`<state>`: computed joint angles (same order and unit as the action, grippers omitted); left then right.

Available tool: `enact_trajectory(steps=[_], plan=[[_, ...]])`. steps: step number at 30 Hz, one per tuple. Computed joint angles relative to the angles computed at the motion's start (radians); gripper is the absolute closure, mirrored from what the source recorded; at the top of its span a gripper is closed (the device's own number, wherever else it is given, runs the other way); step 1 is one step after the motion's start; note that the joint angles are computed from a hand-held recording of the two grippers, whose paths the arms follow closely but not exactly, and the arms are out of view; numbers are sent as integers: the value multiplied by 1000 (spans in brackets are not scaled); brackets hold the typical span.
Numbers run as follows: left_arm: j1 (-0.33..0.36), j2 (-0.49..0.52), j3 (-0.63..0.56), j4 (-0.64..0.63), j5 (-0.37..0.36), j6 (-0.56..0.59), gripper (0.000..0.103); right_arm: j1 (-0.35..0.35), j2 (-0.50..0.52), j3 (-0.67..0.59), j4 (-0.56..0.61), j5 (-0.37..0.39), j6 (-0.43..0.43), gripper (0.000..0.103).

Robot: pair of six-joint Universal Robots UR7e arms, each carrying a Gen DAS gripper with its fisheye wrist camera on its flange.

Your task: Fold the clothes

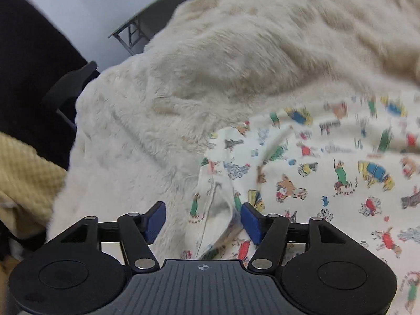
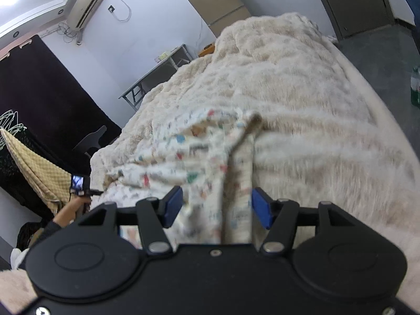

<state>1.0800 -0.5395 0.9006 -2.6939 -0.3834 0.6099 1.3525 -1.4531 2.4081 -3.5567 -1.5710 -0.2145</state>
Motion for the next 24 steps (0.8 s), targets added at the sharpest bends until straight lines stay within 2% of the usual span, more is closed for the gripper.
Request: enact_trajectory(steps=[2, 3, 4, 6, 7, 9, 10, 11, 12, 14, 16, 21, 22, 23, 24], plan=[[-11, -47, 40, 22, -102, -77, 39, -3, -16, -39, 54, 29, -2, 42], [-15, -63, 53, 32, -176, -96, 39, -4, -17, -54, 66, 35, 2, 40], [-26, -87, 75, 45, -281, -114, 38, -8, -14, -108, 117, 49, 2, 39], [-38, -95, 89, 46, -490, -96, 30, -15, 7, -200, 218, 60, -18, 37], [-48, -99, 97, 56, -594, -86, 23, -19, 25, -245, 261, 59, -25, 36], [-65, -86, 91, 103, -780, -80, 22, -35, 67, -331, 343, 72, -29, 34], [-75, -63, 61, 164, -884, -95, 22, -42, 95, -375, 376, 75, -30, 34], [-82, -36, 22, 227, -953, -115, 22, -51, 123, -409, 391, 78, -13, 33], [-87, -18, -3, 265, -983, -129, 22, -61, 151, -442, 401, 81, 9, 33], [-111, 45, -100, 382, -982, -167, 22, -84, 185, -484, 432, 112, 64, 33], [-138, 132, -235, 513, -983, -186, 22, -120, 219, -511, 471, 188, 73, 33], [-156, 296, -508, 708, -1028, -121, 22, -165, 244, -515, 523, 320, 14, 33], [-150, 318, -543, 727, -1038, -111, 22, -182, 241, -510, 535, 361, 3, 33], [-145, 347, -599, 765, -1047, -102, 22, -218, 233, -504, 572, 445, -25, 34], [-139, 397, -696, 823, -1063, -103, 22, -239, 228, -502, 600, 493, -43, 35]])
